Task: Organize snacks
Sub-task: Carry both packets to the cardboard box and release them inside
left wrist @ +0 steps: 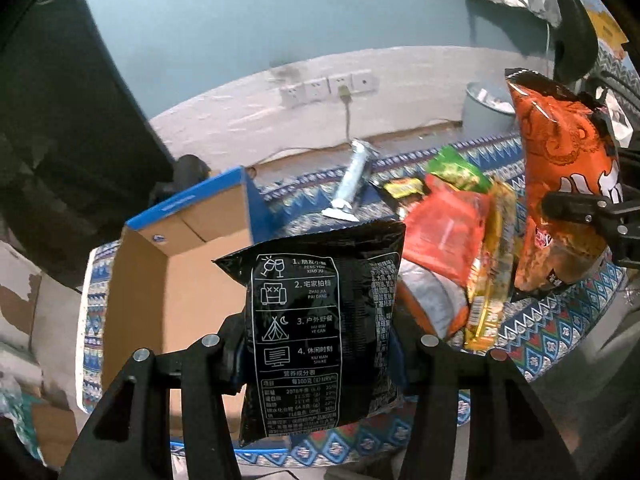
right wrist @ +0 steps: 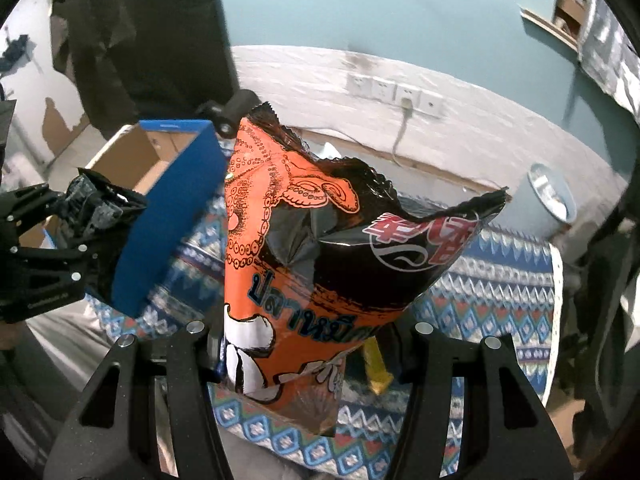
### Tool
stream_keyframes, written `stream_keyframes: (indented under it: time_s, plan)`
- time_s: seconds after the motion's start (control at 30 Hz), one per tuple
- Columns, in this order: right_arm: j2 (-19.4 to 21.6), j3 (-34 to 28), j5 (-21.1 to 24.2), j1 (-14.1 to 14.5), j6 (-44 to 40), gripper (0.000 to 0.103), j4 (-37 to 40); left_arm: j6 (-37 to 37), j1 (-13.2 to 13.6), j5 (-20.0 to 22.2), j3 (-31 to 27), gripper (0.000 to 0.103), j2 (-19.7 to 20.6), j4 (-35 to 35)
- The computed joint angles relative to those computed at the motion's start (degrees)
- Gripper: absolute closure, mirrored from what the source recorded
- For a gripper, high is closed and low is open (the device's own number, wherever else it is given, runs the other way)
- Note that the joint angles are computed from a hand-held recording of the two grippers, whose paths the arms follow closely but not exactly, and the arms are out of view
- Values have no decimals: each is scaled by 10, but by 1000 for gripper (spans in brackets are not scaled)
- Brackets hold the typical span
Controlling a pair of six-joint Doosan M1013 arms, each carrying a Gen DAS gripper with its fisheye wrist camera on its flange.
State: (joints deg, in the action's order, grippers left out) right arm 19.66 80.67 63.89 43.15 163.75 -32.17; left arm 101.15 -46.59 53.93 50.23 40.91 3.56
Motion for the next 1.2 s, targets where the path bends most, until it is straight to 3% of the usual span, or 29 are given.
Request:
stream_keyframes:
  time_s: [0.67,1.2]
  plan:
    - [99,-168,-29,-23,-150,46,51,-66,42,-38,13,49,-10,49]
    - [220,-363,9,-40,-282,46,157,-133,77,-12,7,49,6,94]
